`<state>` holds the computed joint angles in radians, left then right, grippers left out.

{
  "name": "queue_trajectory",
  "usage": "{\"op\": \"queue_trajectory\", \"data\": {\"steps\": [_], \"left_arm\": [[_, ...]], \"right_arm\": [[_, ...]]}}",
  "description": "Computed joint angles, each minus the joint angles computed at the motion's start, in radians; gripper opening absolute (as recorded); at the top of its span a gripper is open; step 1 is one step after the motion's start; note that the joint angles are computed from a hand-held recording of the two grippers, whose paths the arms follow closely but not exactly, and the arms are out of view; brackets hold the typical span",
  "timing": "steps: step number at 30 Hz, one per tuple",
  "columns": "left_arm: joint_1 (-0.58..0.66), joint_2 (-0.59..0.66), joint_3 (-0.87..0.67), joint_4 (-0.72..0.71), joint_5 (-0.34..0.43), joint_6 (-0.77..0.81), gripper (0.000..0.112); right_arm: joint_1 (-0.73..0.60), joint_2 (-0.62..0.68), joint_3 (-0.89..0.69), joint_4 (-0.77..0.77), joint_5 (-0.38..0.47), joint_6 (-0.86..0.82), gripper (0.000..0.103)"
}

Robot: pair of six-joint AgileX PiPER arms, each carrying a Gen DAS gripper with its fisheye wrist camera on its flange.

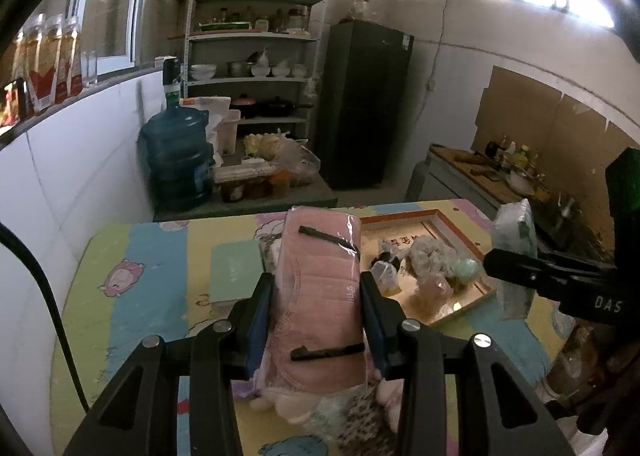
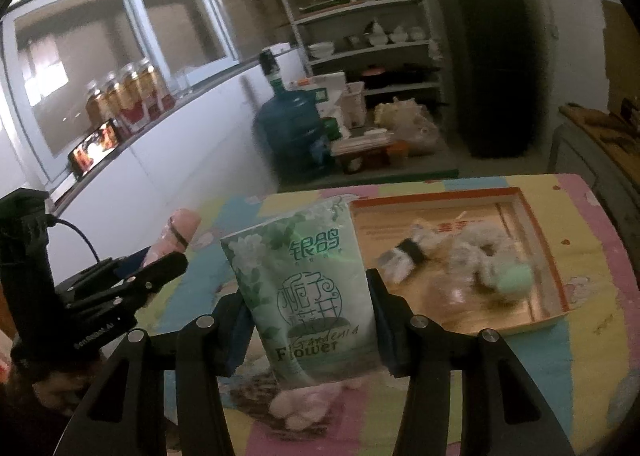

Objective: Organize soft objects
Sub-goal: 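Carry the tissue packet with the right gripper while the left gripper carries the pink pad to the tray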

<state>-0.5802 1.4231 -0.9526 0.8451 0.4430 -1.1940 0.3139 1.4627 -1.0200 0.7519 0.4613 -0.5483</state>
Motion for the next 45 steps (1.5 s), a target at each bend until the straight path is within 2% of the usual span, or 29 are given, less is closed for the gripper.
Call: {"op": "queue_trajectory", "data": {"steps": [5, 11, 22, 35, 40, 45], "left_arm": [[-0.043, 0.088, -0.089, 0.028, 0.040, -0.042, 0.042], [-0.063, 0.217, -0.216, -0.020, 0.054, 0.000, 0.042], [-0.089, 0.423, -0.465, -0.136, 0.122, 0.127, 0.042], [-0.096, 0.669, -0.794, -0.225, 0.219, 0.201, 0.042], [-0.079, 0.769, -0.919, -0.300, 0.251, 0.257, 0.042], [-0.066, 0.846, -1.021, -0.368, 0.276, 0.316, 0.042]], "right_arm": [[-0.132, 0.014, 0.004, 0.087, 0.045, -0.131, 0.053], [-0.275, 0.067, -0.014, 0.171, 0.097, -0.262, 0.053], [-0.398, 0.265, -0.186, 0.237, 0.199, -0.399, 0.053], [-0.441, 0.566, -0.566, 0.160, 0.357, -0.363, 0.052], [-0.433, 0.667, -0.697, 0.098, 0.391, -0.318, 0.052], [-0.437, 0.725, -0.761, 0.084, 0.412, -0.295, 0.052]]}}
